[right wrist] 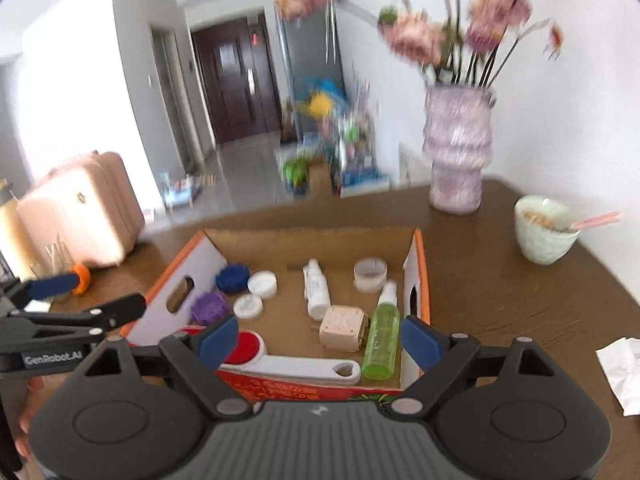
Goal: Organize rigid objects
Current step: 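Withdraw both tools from the box toward the translucent white box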
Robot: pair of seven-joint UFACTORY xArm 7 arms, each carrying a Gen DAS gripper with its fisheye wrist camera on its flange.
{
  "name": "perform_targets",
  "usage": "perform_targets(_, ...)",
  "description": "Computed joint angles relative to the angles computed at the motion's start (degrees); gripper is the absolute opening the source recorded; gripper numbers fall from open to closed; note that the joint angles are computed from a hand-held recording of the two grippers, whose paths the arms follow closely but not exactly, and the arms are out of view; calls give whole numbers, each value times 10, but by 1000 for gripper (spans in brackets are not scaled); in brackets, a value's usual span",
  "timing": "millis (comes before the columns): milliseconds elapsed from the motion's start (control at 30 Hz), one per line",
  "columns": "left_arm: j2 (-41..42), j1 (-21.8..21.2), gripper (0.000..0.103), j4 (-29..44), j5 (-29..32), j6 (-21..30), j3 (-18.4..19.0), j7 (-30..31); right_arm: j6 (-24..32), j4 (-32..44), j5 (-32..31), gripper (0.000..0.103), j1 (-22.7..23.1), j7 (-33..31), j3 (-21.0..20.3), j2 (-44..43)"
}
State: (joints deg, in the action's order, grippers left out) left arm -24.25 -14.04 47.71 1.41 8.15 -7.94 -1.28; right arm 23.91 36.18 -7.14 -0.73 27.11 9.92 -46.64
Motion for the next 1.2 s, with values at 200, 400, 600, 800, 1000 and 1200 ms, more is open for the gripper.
perform_targets(200,-94,66,103,-125,32,-92,-50,-66,-51,-104,-18,91,-28,63,61,-135)
perform_targets(400,-205,38,103,-242,31,-162,-26,-58,-37,-197,-47,100,-42,140,142,-315)
perform_targets(600,-392,32,103,-360,25,-170,-34,-69,100,-236,-57,103,63,184,197,-465)
perform_targets(800,-633,-30,103,-448,35,-44,-13,-63,283,-227,-39,103,199,225,269,-551)
perform_targets(1000,-818,-70,103,-480,31,133,-18,-71,402,-180,-24,103,259,248,320,-554)
perform_targets(1200,-864,-92,103,-487,22,176,-18,-65,397,-168,-38,103,264,260,331,-549)
